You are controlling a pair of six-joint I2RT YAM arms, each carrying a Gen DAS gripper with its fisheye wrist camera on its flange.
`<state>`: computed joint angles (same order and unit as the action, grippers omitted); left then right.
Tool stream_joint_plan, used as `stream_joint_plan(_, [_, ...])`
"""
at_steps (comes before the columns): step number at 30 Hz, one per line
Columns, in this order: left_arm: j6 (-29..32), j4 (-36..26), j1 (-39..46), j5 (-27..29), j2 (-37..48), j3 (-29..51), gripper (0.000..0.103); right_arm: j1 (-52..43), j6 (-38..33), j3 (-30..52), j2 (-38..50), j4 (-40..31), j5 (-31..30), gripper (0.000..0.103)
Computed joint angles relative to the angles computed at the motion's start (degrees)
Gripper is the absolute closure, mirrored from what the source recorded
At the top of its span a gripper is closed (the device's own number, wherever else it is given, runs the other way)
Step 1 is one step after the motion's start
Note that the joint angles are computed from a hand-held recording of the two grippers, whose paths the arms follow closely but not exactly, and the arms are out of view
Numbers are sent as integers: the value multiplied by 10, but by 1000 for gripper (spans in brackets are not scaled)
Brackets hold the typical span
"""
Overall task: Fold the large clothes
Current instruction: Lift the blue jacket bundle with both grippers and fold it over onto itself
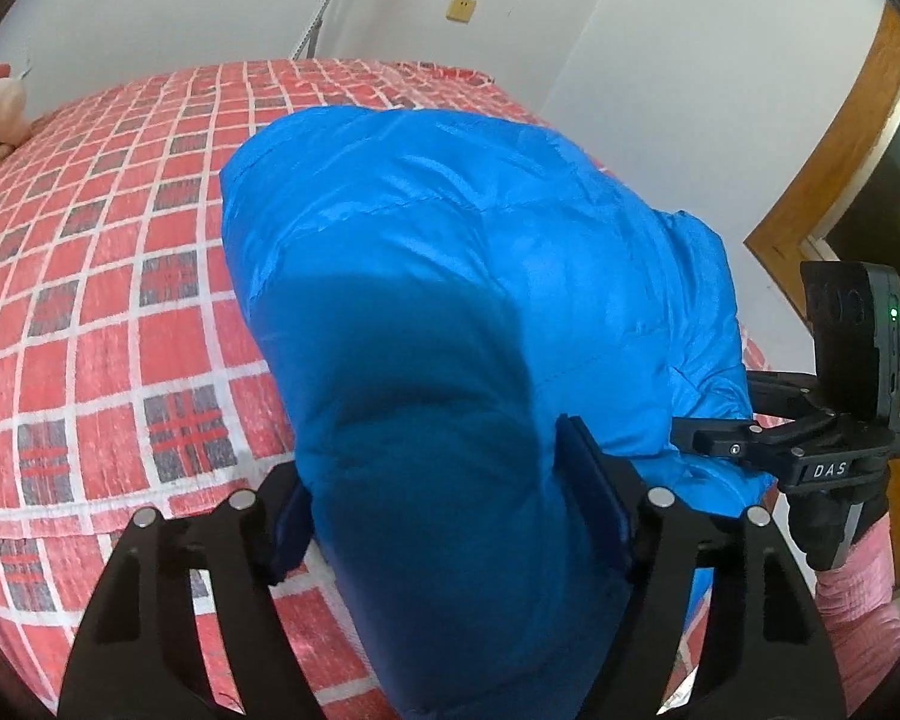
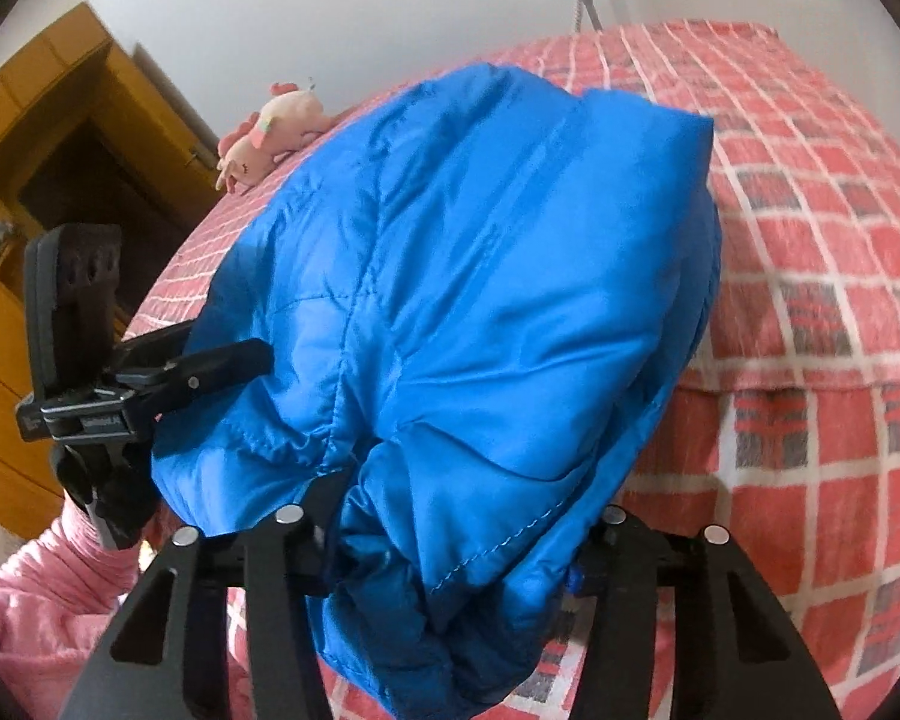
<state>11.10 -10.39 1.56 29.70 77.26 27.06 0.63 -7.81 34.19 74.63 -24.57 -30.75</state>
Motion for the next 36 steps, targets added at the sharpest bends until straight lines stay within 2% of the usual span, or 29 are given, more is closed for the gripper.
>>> stream_joint_plan(5, [-4,5,14,21,-12,2,37,31,0,1,-42,-5,26,56])
stream_joint_plan(8, [-3,9,26,25,-50,-9,39,44,3,13,-41,-1,27,57])
stream_joint_plan(14, [20,-15,86,50,-39,38,44,137,46,91,43,62,76,61])
stream_joint_plan(20, [74,-25,183,59,85,126,46,182,80,194,201,99,67,61])
stream_joint_plan(23, [99,-24,208,62,173,159,45,196,96,216,248,111,74,59])
stream_joint_plan(25, [118,-14,219,70,194,160,44,195,99,220,265,118,70,55])
stream_joint_plan(29, [116,16,211,54,185,139,41,183,124,218,277,119,52,53])
stream_joint_plan(32, [125,-24,222,64,177,149,35,170,136,210,258,101,36,48])
stream_joint_plan(36, [148,-42,243,69,138,125,30,173,125,190,203,62,71,43])
